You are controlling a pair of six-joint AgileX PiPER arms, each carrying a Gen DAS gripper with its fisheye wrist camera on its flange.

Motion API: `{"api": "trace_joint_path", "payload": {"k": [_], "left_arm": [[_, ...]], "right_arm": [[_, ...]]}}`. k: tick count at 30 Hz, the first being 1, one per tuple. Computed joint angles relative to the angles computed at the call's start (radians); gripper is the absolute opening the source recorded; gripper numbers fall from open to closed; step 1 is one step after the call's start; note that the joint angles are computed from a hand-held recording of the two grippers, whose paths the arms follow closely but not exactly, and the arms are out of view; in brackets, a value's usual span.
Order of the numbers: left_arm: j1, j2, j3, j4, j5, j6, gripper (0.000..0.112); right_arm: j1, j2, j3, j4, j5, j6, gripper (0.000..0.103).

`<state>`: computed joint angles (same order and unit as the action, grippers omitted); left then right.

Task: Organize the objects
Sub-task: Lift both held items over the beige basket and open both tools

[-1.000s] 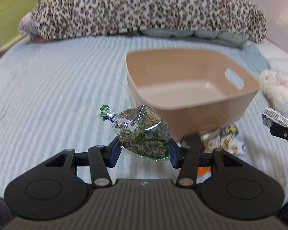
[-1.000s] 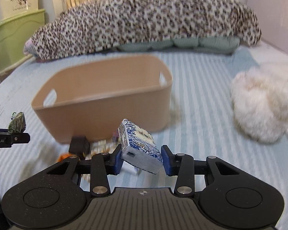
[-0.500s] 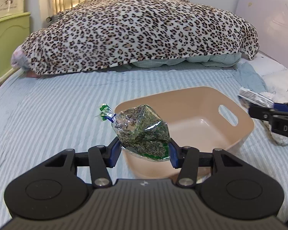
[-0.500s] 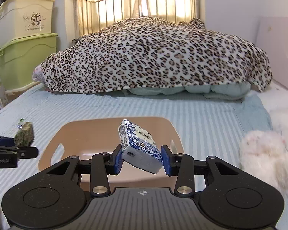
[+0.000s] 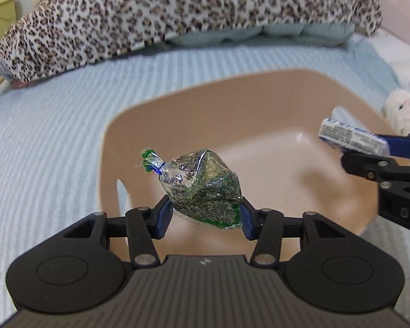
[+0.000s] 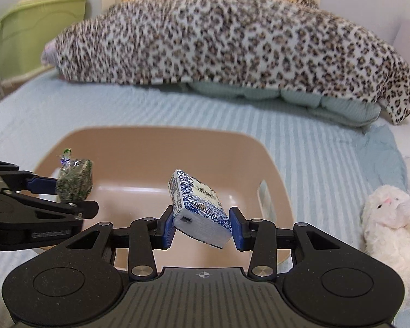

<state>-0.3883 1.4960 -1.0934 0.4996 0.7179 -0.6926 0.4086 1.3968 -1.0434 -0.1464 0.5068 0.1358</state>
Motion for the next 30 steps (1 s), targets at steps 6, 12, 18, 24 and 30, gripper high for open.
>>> {"api": "trace_joint_path", "payload": {"k": [6,12,18,24,30], "left_arm": [[0.002,-0.016,0.017,-0.012,-0.03,-0.012,0.055],[-0.054,-0.12,0.014,0.057,0.05,-0.076,0.077],[-0.115,-0.237,0.032,0.085,0.16,-0.123,0.084],[-0.211,-0.346,0.076,0.117,0.273,-0.169,0.085],[-0.285,-0.423,0.141,0.107,0.33,-0.216,0.086]], "right_arm": [[0.001,0.038,-0.007,0.002,0.024,0.005,0.04],[-0.019,-0.037,0.014,0.045,0.045,-0.012,0.069],[-0.031,-0.148,0.031,0.062,0.117,-0.039,0.083],[-0.047,-0.274,0.081,0.096,0.209,-0.088,0.09],[-0.047,-0.356,0.148,0.102,0.275,-0.105,0.092]]}}
